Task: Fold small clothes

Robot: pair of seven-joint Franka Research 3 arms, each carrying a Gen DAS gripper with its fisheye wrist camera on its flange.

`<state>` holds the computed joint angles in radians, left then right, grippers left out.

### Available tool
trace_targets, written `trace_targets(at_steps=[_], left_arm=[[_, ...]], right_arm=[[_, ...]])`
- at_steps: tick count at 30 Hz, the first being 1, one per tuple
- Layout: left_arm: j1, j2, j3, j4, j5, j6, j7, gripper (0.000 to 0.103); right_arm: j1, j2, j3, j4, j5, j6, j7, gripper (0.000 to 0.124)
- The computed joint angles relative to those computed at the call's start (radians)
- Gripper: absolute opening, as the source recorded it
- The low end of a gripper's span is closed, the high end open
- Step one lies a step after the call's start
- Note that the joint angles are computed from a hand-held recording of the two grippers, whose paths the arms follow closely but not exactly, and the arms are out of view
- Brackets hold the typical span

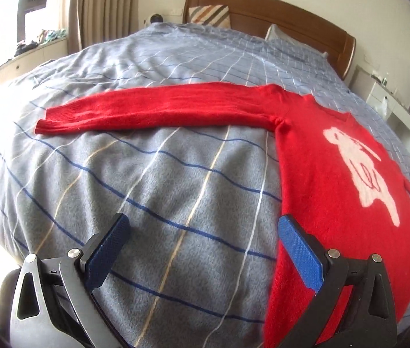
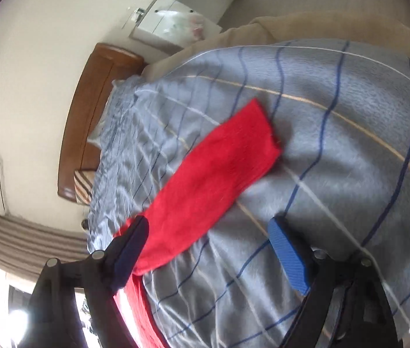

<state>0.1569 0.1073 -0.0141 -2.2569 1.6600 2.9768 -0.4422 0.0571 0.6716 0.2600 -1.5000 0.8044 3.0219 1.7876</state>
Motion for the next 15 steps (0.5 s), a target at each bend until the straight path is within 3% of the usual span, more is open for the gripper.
trace_targets(at_steps=[4,5,10,15], left_arm=[[-0.003,-0.002,0.002,-0.015,-0.068,-0.004,0.062,0.103],[-0.004,-0.004,0.003,-0.019,-0.07,-0.005,0.062,0.103],[-0.016,-0.002,0.001,-0.018,-0.089,-0.035,0.097,0.103],[-0.028,0.004,0.0,-0.013,-0.098,-0.066,0.122,0.103]], right_arm=[[-0.054,0.054,0.08,0.024,0.095,0.129,-0.01,0.073],[-0.039,0.064,0.061,0.04,0.076,0.132,0.021,0.073],[0.127,0.092,-0.19,0.133,-0.119,0.013,0.23,0.073],[0.231,0.075,-0.336,0.127,-0.328,-0.079,0.33,0.071]])
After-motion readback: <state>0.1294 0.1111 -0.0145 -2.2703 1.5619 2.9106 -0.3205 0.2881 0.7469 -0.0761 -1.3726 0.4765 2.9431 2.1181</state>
